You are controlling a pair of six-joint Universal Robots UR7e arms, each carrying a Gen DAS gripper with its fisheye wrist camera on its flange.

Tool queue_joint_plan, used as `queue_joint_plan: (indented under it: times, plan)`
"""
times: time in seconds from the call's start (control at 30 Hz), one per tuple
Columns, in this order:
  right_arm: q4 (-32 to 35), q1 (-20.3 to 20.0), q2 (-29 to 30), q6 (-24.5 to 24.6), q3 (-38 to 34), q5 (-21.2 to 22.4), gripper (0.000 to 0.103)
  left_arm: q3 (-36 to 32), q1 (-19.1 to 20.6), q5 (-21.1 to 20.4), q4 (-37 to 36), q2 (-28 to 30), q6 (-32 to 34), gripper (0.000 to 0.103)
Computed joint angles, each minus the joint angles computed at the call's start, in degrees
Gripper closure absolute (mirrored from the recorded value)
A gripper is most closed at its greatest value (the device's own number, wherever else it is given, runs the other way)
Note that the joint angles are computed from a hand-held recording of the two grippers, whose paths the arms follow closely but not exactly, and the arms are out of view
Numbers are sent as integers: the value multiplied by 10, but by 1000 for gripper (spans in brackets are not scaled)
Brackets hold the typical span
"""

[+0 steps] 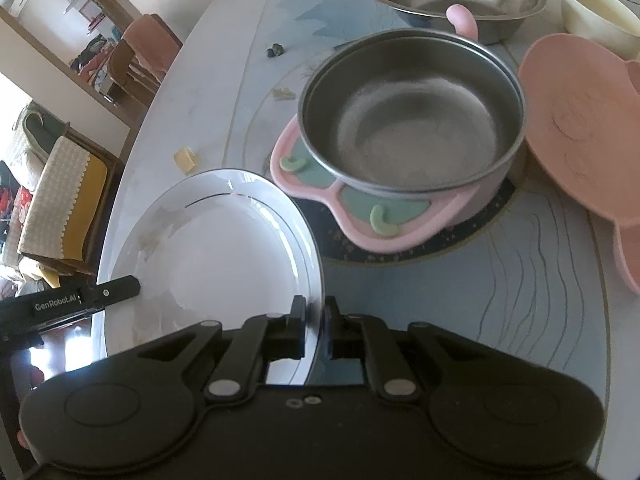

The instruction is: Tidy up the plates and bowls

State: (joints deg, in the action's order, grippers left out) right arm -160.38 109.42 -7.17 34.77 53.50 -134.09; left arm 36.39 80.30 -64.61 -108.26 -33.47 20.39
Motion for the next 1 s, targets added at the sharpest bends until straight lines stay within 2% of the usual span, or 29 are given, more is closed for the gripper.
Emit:
queue_joint_plan:
  times: [0.13, 0.47, 0.7, 1.0]
  plan:
    - [-3, 4, -12, 2, 24, 6, 94, 44, -1, 1, -19, -26, -4, 88]
    - [-27, 15, -58, 3, 112, 13, 94, 203, -9, 1, -89, -120, -13, 88]
    - [-80, 22, -93, -7, 190, 15, 94, 310, -22, 2, -144, -180, -6, 88]
    - [-140, 26, -137, 9, 298, 14, 94, 424, -40, 9, -183, -238, -6, 88]
